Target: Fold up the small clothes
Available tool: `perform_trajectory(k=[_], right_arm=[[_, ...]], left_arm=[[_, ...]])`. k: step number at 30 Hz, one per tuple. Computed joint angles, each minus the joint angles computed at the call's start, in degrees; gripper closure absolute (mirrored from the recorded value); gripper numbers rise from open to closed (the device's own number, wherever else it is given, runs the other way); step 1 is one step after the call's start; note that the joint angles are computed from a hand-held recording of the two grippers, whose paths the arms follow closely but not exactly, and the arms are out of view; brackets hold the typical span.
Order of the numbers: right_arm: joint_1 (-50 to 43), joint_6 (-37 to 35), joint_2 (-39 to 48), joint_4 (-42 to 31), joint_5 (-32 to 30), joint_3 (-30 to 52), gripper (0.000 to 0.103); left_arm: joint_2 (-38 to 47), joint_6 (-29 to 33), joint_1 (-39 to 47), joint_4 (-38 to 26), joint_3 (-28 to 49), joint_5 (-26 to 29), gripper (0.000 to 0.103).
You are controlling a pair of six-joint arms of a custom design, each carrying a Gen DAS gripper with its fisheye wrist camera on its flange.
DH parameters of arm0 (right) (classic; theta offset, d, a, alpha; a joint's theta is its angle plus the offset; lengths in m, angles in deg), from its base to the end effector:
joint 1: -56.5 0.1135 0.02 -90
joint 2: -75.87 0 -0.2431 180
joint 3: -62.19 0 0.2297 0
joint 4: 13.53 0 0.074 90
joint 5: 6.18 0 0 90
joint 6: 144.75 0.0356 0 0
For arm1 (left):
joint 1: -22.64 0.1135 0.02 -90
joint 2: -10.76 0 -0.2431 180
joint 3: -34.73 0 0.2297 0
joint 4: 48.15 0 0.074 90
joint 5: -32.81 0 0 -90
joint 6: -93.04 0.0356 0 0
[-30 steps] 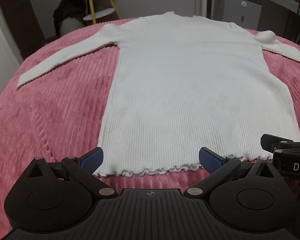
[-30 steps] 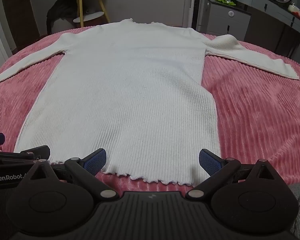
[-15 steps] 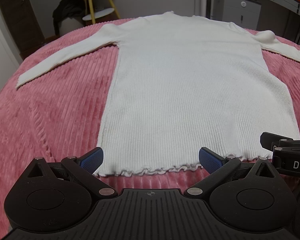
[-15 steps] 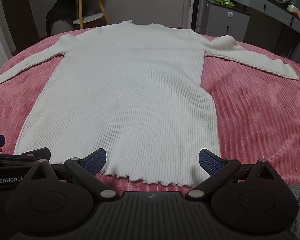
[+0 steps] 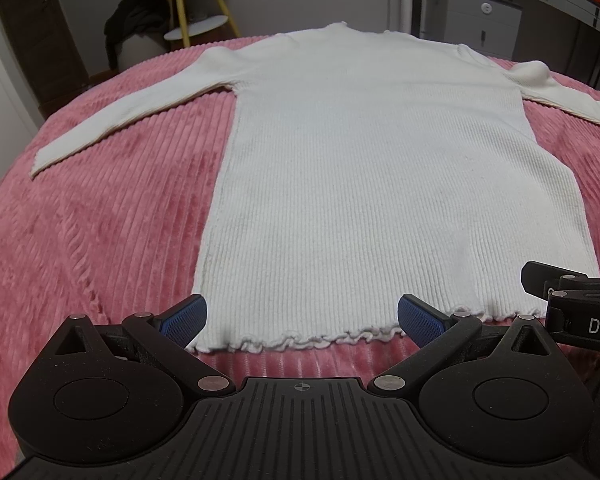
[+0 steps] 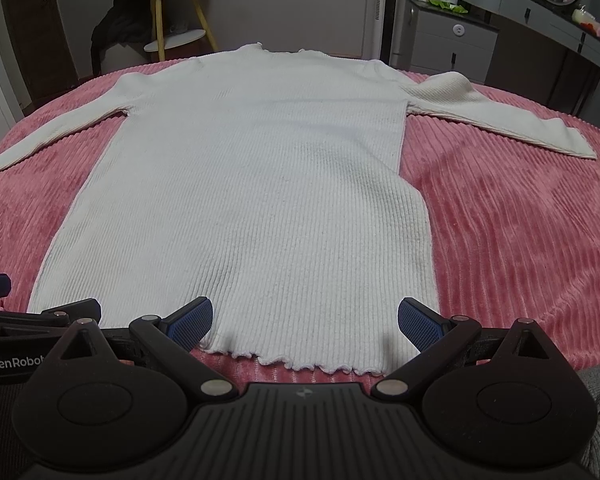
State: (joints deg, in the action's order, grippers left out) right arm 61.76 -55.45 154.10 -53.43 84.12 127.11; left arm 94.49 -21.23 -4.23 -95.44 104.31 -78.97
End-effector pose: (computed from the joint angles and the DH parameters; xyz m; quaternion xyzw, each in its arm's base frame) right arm 0.2585 0.0236 0.2108 -0.0485 0.9477 0.0101 0.3154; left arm 0.2445 -0.1091 0.2050 -0.0250 0.9525 0.0606 0.2975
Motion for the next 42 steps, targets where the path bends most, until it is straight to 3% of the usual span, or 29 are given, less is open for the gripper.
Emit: perform_trajectory(k=[33, 42], right_arm=[[-1.59, 0.48, -1.25, 3.02, -1.95, -1.82, 0.004], [-1.09, -1.90, -3.49, 8.14, -1.77, -5.21, 0.004]], left_arm=[[-0.18, -0.21, -0.59, -0.38, 0.49, 0.55, 0.000], [0.14, 0.03, -0.37, -0.29, 0.64, 0.83, 0.000]])
